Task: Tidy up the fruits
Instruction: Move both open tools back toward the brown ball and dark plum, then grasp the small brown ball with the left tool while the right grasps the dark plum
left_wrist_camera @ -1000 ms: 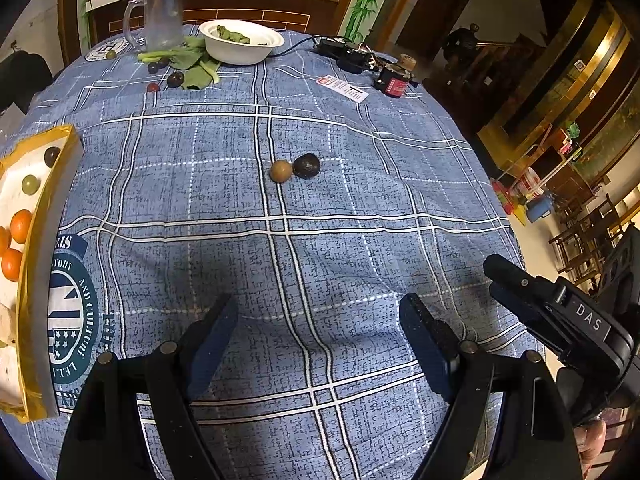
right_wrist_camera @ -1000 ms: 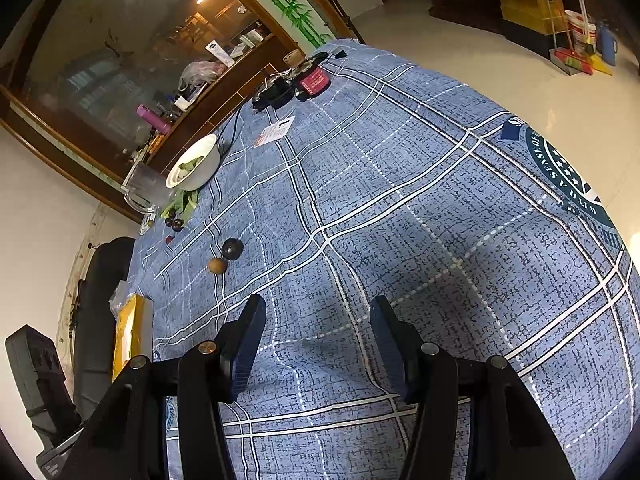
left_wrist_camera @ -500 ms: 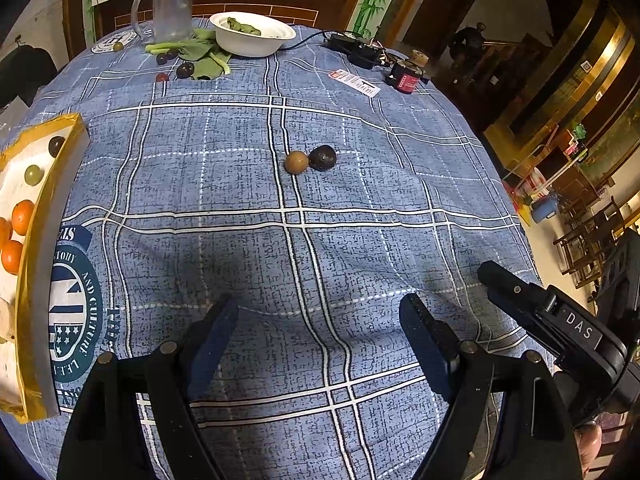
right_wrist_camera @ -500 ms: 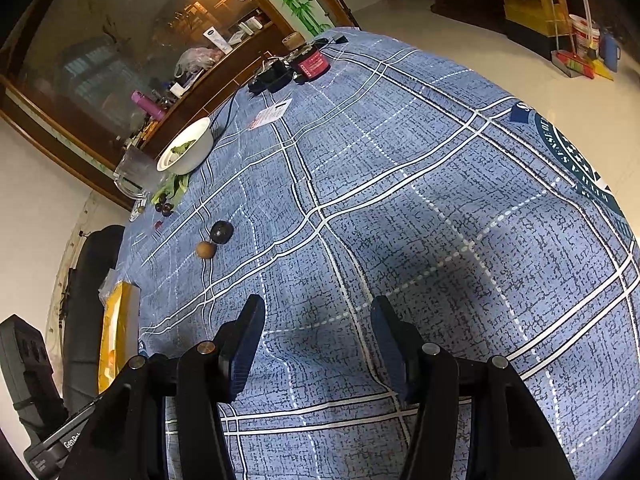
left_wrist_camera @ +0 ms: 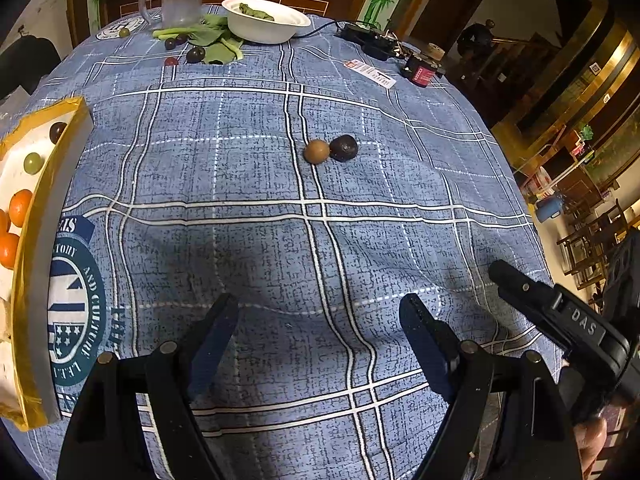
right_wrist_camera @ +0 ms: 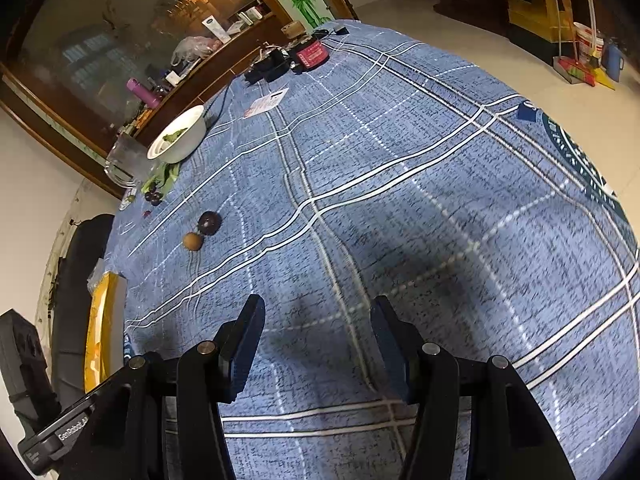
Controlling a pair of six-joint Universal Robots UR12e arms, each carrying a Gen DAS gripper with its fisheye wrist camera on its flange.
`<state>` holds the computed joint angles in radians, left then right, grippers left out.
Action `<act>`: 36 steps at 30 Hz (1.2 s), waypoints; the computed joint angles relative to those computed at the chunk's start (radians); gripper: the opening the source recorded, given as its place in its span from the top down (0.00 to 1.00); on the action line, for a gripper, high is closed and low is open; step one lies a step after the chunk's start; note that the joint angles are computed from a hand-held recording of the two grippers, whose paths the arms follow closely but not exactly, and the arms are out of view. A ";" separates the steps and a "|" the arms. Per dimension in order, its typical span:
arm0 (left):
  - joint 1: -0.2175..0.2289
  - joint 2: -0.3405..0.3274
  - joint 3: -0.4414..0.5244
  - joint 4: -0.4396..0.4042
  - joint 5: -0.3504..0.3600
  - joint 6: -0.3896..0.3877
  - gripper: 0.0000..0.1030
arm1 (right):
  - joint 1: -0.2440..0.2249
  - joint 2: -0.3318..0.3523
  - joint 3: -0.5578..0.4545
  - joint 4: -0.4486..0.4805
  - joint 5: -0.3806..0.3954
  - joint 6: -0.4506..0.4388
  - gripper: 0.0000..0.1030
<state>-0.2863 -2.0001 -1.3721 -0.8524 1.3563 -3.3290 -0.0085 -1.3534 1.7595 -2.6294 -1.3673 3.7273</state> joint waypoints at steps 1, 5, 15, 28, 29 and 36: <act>0.003 0.001 -0.001 0.004 -0.002 -0.004 0.21 | -0.001 0.002 -0.006 0.009 -0.006 -0.006 0.43; 0.013 0.002 -0.004 0.016 0.002 -0.023 0.21 | 0.001 0.002 -0.024 0.017 -0.037 -0.034 0.42; 0.033 0.010 -0.012 0.034 0.054 -0.013 0.21 | 0.000 0.028 -0.037 0.028 -0.014 -0.041 0.39; 0.056 -0.051 0.027 0.098 0.109 0.009 0.21 | 0.032 0.141 -0.184 0.082 0.002 -0.202 0.43; 0.059 -0.054 0.026 0.119 0.083 0.021 0.28 | 0.036 0.151 -0.196 0.083 0.009 -0.214 0.51; 0.055 -0.076 0.040 0.174 0.033 0.079 0.54 | 0.069 0.229 -0.287 0.026 0.030 -0.327 0.64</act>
<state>-0.2312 -2.0757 -1.3320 -0.6780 1.3897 -3.2499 0.0603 -1.1246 1.4725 -2.6031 -1.3376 3.4002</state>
